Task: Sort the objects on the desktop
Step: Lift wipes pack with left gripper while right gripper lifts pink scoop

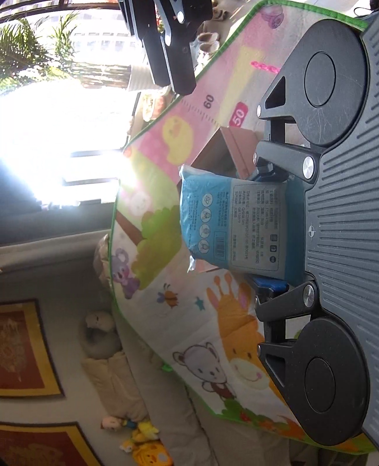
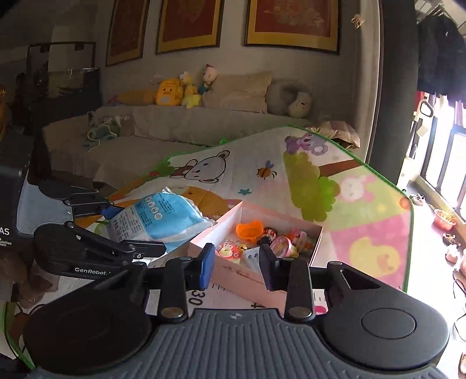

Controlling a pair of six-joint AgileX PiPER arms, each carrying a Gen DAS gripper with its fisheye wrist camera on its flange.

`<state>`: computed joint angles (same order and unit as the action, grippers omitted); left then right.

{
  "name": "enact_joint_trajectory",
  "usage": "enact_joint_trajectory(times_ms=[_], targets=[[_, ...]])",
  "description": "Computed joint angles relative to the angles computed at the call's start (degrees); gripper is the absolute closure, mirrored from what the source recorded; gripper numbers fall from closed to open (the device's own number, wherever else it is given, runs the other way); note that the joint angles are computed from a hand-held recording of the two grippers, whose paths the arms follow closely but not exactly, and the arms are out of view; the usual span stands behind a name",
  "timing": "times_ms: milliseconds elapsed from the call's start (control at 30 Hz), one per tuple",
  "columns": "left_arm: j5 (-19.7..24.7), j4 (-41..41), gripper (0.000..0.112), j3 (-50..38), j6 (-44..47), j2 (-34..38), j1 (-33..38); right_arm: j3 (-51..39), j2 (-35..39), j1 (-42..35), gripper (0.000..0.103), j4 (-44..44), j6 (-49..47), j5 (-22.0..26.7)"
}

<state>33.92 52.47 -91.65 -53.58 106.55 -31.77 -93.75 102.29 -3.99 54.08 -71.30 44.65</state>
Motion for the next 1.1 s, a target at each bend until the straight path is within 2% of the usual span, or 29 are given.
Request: enact_joint_trajectory(times_ms=[67,133,200,267,300,433,567,633,733,800,867,933,1000,1033,1067,1100], targets=[[-0.3,-2.1,0.050,-0.7,0.4,0.8,0.9,-1.4,1.2,-0.5,0.070,-1.0,1.0,0.8],[-2.5,-3.0,0.049,2.7,-0.4,-0.1,1.1,0.5,1.2,-2.1,0.068,-0.1,-0.8,1.6],[-4.3,-3.8,0.047,7.3,-1.3,-0.9,0.7,4.1,0.6,-3.1,0.056,-0.3,-2.6,1.1],[-5.0,-5.1,0.047,10.4,-2.2,-0.9,0.3,9.0,-0.2,-3.5,0.040,-0.7,-5.2,-1.1],[-5.2,-5.4,0.047,12.2,-3.0,-0.8,0.2,10.9,-0.5,-3.5,0.039,-1.1,-6.2,-2.3],[-6.8,-7.5,0.028,16.3,-4.3,-1.3,0.2,15.1,-0.1,-3.0,0.031,-2.7,-7.0,-4.3],[-7.5,-5.9,0.019,18.6,-5.5,-2.2,-0.5,14.4,1.8,-1.2,0.026,-3.4,-4.5,-4.6],[-7.7,-4.9,0.017,19.3,-6.6,-2.9,-0.7,13.8,2.7,0.0,0.026,-3.0,-3.1,-4.2],[-8.4,-4.3,0.015,19.9,-7.6,-3.8,-0.5,10.7,5.0,0.6,0.026,-3.3,3.9,-1.4],[-9.4,-5.2,0.015,19.3,-6.4,-3.6,-0.1,10.2,5.6,1.5,0.025,-2.4,6.5,-3.1],[-10.1,-6.5,0.014,18.3,-3.9,-3.0,0.3,8.0,7.2,3.3,0.011,-2.9,7.9,-5.2],[-9.5,-6.1,0.014,17.1,-3.3,-2.0,0.0,3.3,10.3,5.0,0.005,-6.0,10.4,-4.9],[-9.7,-4.0,0.013,17.6,-4.4,-2.3,-0.3,0.6,12.1,6.7,0.008,-10.7,13.4,-5.6],[-10.3,-3.0,0.013,18.5,-5.1,-2.7,-0.3,0.2,12.2,7.1,0.020,-11.2,11.4,-4.8],[-10.9,-2.2,0.012,19.4,-5.5,-3.2,-0.2,0.8,11.9,7.3,0.036,-11.1,8.6,-4.3],[-11.2,-2.2,0.012,20.0,-5.3,-3.5,0.0,1.8,11.3,7.5,0.043,-11.2,6.2,-4.0]])
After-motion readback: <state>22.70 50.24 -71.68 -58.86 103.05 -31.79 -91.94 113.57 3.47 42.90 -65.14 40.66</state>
